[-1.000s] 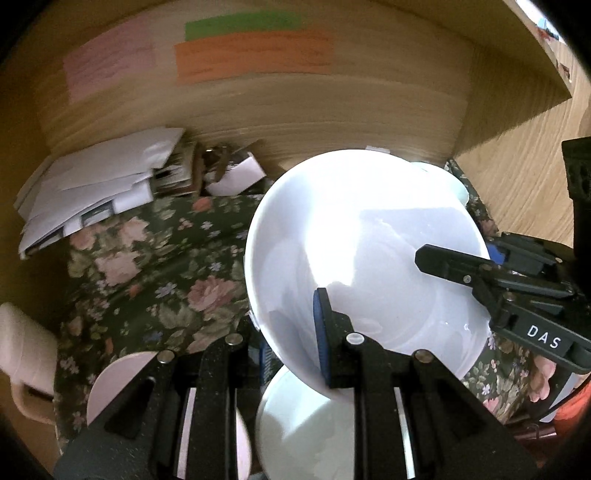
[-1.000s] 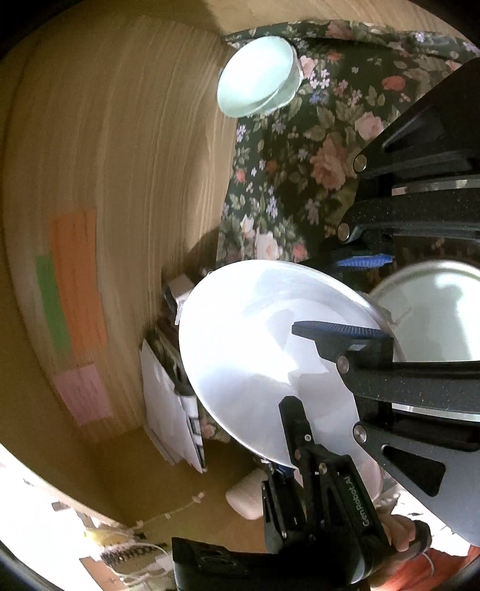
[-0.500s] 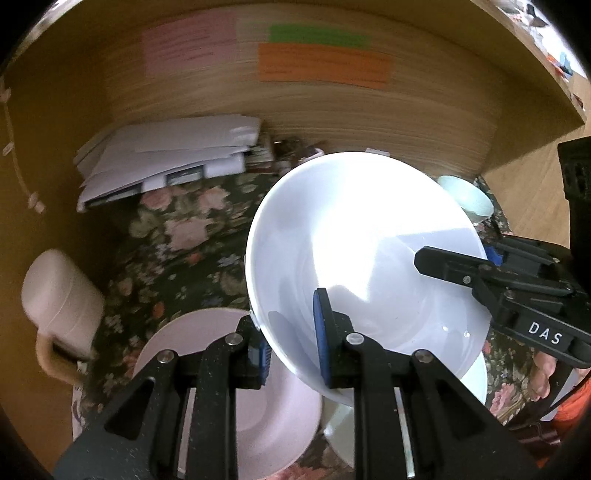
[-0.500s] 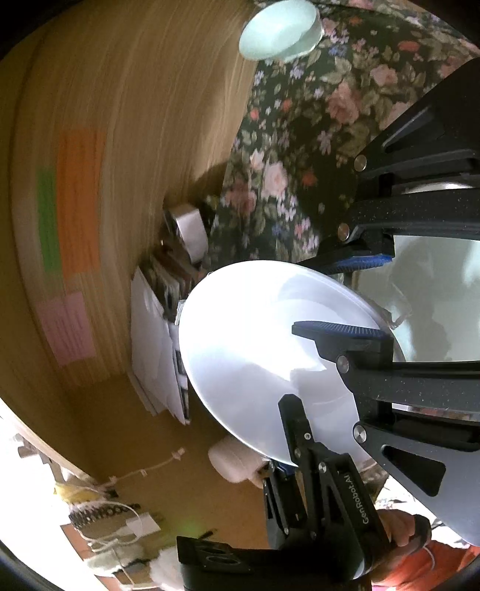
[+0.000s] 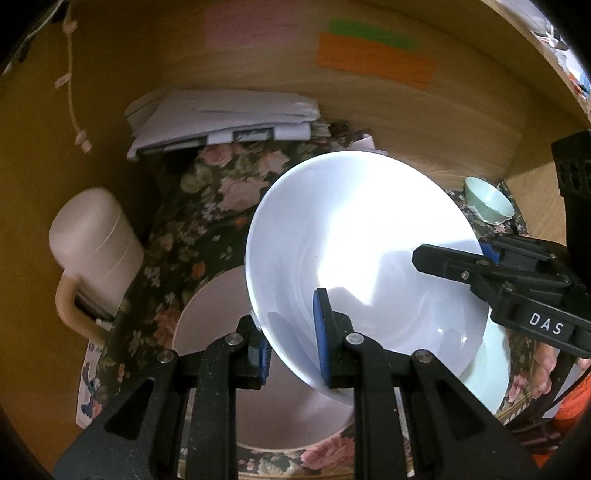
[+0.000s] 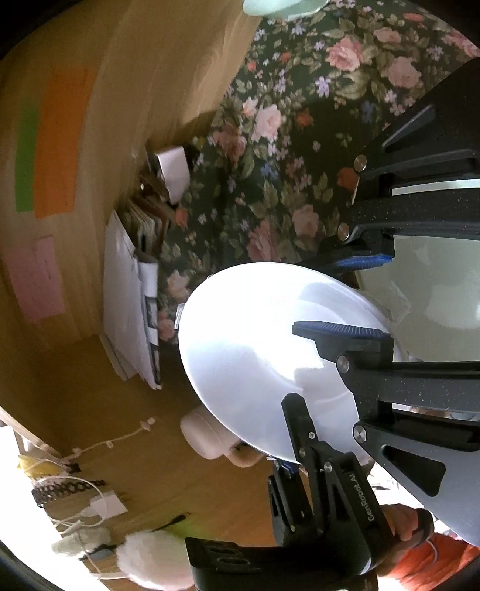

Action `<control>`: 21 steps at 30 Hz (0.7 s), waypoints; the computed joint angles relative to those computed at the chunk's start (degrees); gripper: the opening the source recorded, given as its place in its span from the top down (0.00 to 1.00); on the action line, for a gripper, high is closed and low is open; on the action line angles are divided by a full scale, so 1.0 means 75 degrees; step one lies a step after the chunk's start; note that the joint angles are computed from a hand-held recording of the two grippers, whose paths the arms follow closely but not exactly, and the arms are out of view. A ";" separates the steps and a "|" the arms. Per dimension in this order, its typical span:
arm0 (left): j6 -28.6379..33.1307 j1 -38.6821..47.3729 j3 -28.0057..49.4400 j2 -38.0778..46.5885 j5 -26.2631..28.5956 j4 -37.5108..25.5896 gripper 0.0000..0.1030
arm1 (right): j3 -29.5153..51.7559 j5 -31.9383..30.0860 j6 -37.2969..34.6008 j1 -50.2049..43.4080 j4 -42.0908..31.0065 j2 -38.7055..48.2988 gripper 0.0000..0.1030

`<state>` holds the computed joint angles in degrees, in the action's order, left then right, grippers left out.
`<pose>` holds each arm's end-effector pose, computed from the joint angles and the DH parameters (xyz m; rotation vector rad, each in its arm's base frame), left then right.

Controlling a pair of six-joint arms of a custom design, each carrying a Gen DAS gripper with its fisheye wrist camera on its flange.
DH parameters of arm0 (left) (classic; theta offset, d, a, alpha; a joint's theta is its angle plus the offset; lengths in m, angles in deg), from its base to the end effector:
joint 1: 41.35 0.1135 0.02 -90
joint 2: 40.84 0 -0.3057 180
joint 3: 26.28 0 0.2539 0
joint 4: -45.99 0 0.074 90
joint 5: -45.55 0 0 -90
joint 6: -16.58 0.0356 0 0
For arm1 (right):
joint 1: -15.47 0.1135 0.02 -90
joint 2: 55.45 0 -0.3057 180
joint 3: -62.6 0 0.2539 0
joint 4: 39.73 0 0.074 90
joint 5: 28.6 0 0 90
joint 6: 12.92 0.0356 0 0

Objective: Organize plates and bowls

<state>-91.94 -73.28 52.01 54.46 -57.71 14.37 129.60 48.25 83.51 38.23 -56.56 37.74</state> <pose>0.3123 -0.1850 0.2621 0.1750 2.3876 -0.1334 0.3144 0.1407 0.2325 -0.4507 2.3118 0.5200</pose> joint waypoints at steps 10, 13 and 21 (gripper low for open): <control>-0.0170 0.0296 -0.0759 -0.0250 0.0097 0.0241 0.81 | 0.0239 0.0103 0.0070 0.0447 -0.0058 0.0591 0.78; -0.0176 0.0402 -0.1006 -0.0357 0.0157 0.0350 0.81 | 0.0319 0.0159 0.0116 0.0583 -0.0084 0.0758 0.78; -0.0178 0.0660 -0.1490 -0.0511 0.0313 0.0551 0.81 | 0.0635 0.0278 0.0133 0.0825 -0.0285 0.1228 0.78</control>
<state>-93.27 -68.33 40.83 50.63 -55.36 18.50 134.36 50.34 84.51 44.42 -58.70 46.95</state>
